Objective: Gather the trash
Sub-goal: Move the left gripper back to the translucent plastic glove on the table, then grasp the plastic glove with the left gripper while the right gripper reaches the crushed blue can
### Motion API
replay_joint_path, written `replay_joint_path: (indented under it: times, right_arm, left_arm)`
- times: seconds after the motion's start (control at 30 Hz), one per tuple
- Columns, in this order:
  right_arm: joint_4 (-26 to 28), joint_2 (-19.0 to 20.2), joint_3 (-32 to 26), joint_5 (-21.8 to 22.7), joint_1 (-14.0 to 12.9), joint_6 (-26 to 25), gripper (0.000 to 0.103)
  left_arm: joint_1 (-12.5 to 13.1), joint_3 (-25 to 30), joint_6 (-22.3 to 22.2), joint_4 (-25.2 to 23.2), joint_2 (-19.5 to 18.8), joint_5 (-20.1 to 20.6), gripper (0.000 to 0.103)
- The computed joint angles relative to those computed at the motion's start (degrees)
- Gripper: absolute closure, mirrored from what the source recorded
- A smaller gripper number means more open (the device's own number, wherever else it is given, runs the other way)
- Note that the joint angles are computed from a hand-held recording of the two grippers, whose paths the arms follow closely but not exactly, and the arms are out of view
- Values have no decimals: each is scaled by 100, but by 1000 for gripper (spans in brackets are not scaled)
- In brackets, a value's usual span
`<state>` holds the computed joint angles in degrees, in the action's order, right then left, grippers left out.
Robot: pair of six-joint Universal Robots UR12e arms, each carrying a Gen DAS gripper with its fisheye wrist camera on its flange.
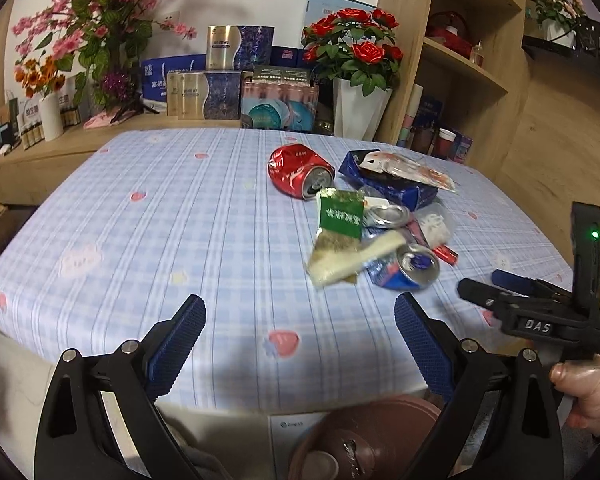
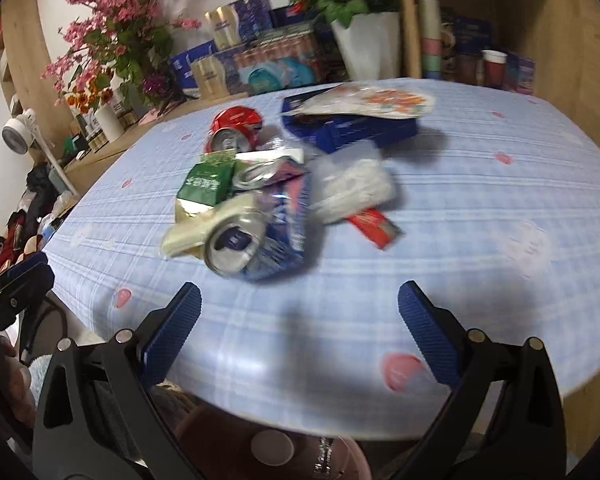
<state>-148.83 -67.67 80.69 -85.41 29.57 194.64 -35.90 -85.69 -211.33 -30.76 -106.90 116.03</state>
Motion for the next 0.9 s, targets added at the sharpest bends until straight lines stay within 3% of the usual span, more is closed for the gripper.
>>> replay_joint_path:
  times: [0.1, 0.37, 0.43, 0.5, 0.6, 0.8, 0.9]
  right_arm:
    - [203, 215, -293, 218, 14, 165, 15]
    - [738, 698, -964, 259, 114, 449, 16]
    - [773, 746, -1029, 207, 123, 462, 18]
    - [718, 745, -1016, 308, 97, 509, 30]
    - [668, 675, -896, 494, 36, 476, 30]
    - [603, 505, -641, 647, -45, 194, 30]
    - [637, 458, -591, 738, -86, 52, 30]
  left_arm:
    - [67, 80, 212, 12, -69, -71, 16]
    - [233, 125, 235, -35, -142, -301, 31]
    - [252, 153, 306, -48, -168, -364, 37]
    - [275, 208, 429, -115, -208, -480, 48]
    - [298, 277, 607, -174, -268, -708, 56]
    - [352, 569, 1179, -350, -492, -1287, 56]
    - [404, 891, 1734, -655, -678, -1626, 56]
